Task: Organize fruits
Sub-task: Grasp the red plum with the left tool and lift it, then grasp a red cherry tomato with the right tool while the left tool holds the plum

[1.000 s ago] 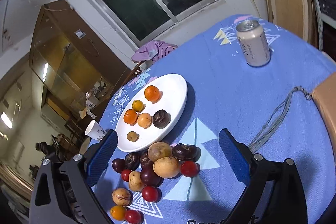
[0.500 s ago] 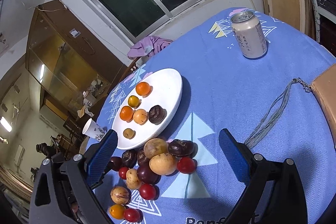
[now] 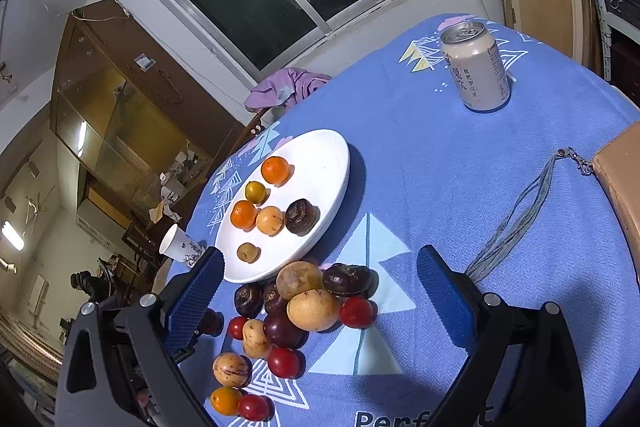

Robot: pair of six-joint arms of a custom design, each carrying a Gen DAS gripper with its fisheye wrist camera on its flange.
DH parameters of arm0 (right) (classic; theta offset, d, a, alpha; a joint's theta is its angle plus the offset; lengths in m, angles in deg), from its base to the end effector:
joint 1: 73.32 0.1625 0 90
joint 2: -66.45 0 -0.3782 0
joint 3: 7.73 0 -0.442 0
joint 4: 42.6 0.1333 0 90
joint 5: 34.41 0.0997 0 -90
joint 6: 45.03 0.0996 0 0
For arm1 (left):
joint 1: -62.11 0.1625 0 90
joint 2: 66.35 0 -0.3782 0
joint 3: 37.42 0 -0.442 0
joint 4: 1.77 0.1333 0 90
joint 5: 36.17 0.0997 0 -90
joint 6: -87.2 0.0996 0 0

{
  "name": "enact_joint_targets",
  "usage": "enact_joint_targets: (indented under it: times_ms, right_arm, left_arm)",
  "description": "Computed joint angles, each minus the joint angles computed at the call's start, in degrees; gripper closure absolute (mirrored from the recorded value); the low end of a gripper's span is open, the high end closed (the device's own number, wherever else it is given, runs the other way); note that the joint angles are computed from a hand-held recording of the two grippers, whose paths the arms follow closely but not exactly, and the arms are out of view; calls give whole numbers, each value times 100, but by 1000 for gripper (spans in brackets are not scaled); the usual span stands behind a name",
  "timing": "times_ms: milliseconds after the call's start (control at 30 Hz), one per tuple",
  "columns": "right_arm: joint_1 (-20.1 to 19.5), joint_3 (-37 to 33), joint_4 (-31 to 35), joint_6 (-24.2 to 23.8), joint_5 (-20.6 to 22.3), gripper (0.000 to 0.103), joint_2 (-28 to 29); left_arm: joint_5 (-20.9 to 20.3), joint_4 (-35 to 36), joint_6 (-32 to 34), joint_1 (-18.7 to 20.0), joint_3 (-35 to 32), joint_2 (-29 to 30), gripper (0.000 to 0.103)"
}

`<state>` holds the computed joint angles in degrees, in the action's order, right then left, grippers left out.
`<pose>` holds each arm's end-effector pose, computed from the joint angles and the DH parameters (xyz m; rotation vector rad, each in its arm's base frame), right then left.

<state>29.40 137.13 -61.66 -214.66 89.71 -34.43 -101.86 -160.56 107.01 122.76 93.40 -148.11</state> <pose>0.1371 -0.2555 0.1018 -0.4082 -2.3381 1.5991 -0.0776 -0.4936 0.1511 1.0322 2.4999 -0.5168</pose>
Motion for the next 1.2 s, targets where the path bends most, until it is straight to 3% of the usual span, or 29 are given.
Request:
enact_joint_targets:
  times_ms: [167, 233, 433, 567, 833, 933, 1067, 1133, 1200]
  right_arm:
    - [2, -51, 55, 25, 26, 5, 67]
    - [-3, -88, 86, 35, 45, 5, 128]
    - [119, -332, 156, -97, 304, 5, 565]
    - [270, -486, 143, -294, 574, 5, 846]
    - [475, -779, 305, -520, 810, 7, 1421]
    - [486, -855, 466, -517, 839, 19, 1633]
    - [25, -918, 962, -246, 207, 51, 1711]
    - [-294, -848, 1095, -99, -247, 54, 1618]
    - [-346, -803, 1075, -4, -258, 55, 1566]
  left_arm:
    - [-185, 356, -168, 106, -40, -85, 34]
    - [-163, 248, -87, 115, 12, -119, 39]
    - [202, -428, 313, -42, 174, 81, 41]
    - [67, -224, 290, 15, 117, 57, 60]
    - [-51, -104, 209, 99, 35, 65, 63]
    - [3, -92, 126, 70, 48, 32, 63]
    - [-42, -28, 74, 58, 43, -17, 63]
    - [-39, -21, 84, 51, 49, -29, 63]
    - [-54, -3, 94, 51, 51, -42, 63]
